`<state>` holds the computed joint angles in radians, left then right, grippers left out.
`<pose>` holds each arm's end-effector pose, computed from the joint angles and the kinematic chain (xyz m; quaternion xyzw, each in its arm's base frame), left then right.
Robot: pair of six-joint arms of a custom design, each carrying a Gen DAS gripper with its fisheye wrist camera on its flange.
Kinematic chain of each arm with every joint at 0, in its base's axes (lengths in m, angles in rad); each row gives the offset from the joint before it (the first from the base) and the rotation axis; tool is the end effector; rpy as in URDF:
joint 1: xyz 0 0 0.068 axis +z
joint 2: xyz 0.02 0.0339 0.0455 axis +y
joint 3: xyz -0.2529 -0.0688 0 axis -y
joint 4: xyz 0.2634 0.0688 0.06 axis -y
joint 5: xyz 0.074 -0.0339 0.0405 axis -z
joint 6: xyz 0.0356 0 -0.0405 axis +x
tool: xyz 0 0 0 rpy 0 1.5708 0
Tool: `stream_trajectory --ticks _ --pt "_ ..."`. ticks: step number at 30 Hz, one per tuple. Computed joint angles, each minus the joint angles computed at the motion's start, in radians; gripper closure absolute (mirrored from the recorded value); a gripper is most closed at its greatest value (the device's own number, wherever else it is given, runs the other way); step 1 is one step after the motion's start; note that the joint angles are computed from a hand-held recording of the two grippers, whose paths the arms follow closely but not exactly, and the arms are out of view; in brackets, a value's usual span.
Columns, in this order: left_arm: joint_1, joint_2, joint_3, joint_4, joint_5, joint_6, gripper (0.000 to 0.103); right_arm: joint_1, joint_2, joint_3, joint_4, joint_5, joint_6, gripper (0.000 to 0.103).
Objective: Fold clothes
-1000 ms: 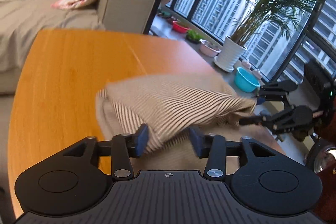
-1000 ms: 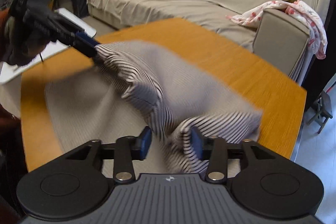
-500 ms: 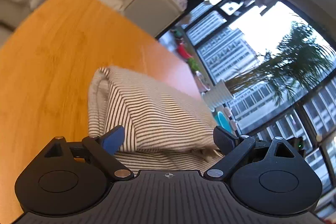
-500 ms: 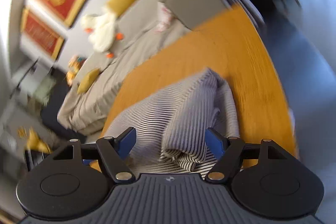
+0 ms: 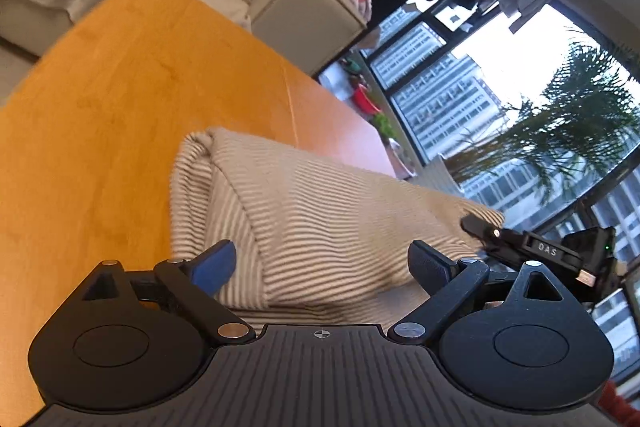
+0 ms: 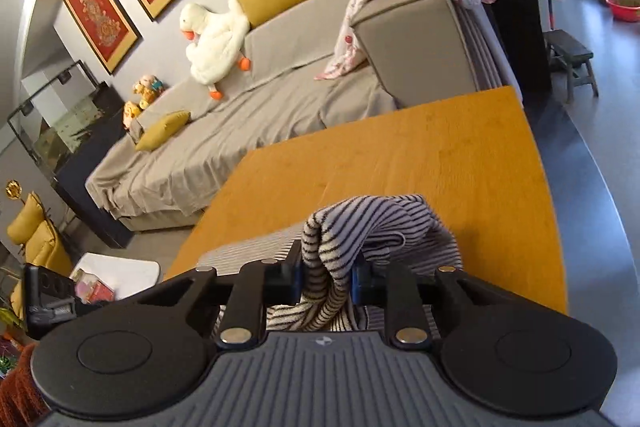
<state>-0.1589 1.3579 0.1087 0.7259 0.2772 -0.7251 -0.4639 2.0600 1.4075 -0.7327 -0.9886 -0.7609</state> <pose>0.1964 -0.0413 0.0757 -0.1732 0.8428 -0.3200 0.3966 0.3727 -0.1532 0.1325 -0.1732 0.8604 0.3396 0.3383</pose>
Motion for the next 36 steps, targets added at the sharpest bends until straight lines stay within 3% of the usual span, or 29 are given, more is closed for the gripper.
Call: stream_trajectory --ticks 4,7,10,12,16,17,18,19,20,22,23,25,28,31,33,36 --pt "0.003 -0.156 -0.054 -0.112 -0.036 0.018 0.007 -0.012 -0.024 -0.087 0.145 0.086 -0.018 0.082" --pt "0.017 -0.189 -0.07 -0.142 -0.01 0.012 0.007 -0.017 0.063 -0.028 0.109 0.102 -0.008 0.081" --pt "-0.007 -0.078 -0.04 -0.069 -0.015 0.005 0.007 -0.028 0.143 0.037 0.052 0.067 0.022 0.071" --pt "-0.037 0.029 0.002 -0.017 -0.031 0.003 0.007 -0.034 0.165 0.038 0.069 0.053 0.048 0.047" --pt "-0.096 0.194 0.093 0.033 -0.096 0.033 0.007 -0.04 0.147 -0.041 0.165 0.04 0.03 0.042" --pt "-0.111 0.208 0.111 0.027 -0.12 0.042 0.015 -0.036 0.135 -0.065 0.195 0.038 0.02 0.041" --pt "-0.127 0.211 0.13 0.007 -0.147 0.048 0.023 -0.031 0.123 -0.089 0.225 0.037 0.01 0.044" --pt "-0.14 0.21 0.149 -0.023 -0.166 0.053 0.038 -0.026 0.111 -0.113 0.253 0.037 -0.002 0.054" --pt "-0.154 0.198 0.164 -0.057 -0.188 0.058 0.047 -0.015 0.091 -0.141 0.279 0.045 -0.028 0.08" --pt "-0.185 0.123 0.176 -0.15 -0.24 0.09 0.062 -0.001 0.006 -0.25 0.403 0.059 -0.043 0.083" --pt "-0.199 0.06 0.17 -0.201 -0.264 0.112 0.065 -0.006 -0.027 -0.271 0.406 0.034 -0.059 0.084" --pt "-0.223 -0.126 0.133 -0.31 -0.295 0.135 0.075 -0.033 -0.07 -0.27 0.34 -0.025 -0.109 0.084" --pt "-0.298 -0.459 0.067 -0.516 -0.35 0.128 0.075 -0.092 -0.096 -0.205 0.134 -0.116 -0.225 0.085" --pt "-0.467 -0.697 0.025 -0.701 -0.487 0.084 0.075 -0.162 -0.06 -0.123 -0.131 -0.145 -0.425 0.085" --pt "-0.565 -0.742 0.005 -0.745 -0.556 0.048 0.075 -0.2 -0.031 -0.095 -0.243 -0.131 -0.529 0.084" --pt "-0.637 -0.681 -0.053 -0.693 -0.577 -0.04 0.074 -0.222 0.012 -0.104 -0.25 -0.062 -0.541 0.084"
